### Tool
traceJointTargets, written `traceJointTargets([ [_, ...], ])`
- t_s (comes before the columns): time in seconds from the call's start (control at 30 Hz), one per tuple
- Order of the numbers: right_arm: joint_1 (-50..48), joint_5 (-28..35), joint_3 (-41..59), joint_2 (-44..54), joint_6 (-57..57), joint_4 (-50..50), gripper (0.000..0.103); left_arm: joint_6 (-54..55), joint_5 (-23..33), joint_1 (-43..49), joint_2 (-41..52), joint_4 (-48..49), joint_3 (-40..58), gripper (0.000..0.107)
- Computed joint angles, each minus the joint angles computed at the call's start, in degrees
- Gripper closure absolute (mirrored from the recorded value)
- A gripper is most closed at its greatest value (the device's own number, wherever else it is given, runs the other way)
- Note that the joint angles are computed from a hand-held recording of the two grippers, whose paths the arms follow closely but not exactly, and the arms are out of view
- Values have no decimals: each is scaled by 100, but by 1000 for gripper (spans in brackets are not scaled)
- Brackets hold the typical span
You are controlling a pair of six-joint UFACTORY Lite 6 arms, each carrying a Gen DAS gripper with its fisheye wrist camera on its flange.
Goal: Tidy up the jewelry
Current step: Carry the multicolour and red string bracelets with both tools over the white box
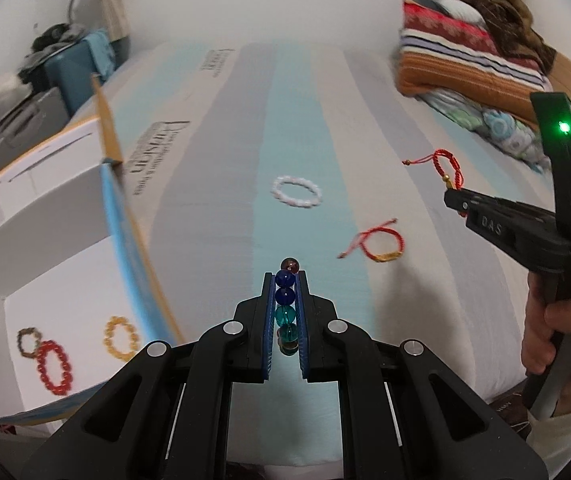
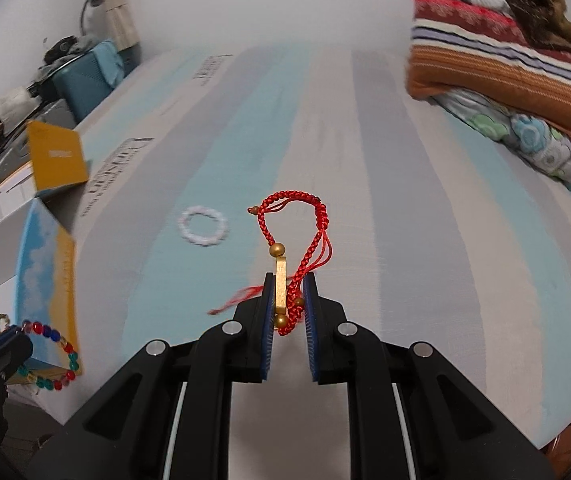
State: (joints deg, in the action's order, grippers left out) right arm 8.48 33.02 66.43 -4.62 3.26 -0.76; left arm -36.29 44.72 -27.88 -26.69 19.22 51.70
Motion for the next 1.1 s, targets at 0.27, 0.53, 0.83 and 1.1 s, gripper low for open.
traceJointTargets([
  [0.27, 1640, 345, 431, 4, 1853, -1202, 90, 2034, 255, 1888, -932, -1168, -270, 98],
  [0.53, 3143, 767, 1442, 702, 3209, -2134, 90, 5279, 778, 4873, -1295, -3255, -95, 98],
  [0.83, 4415, 1210, 3075, 2004, 3849, -2523, 90, 8164, 1653, 8067, -732, -4870, 462, 98],
  [1.1, 5090, 1573, 4712, 3351, 3793, -2371, 90, 9212, 1822, 9476, 51, -5207, 911, 98],
])
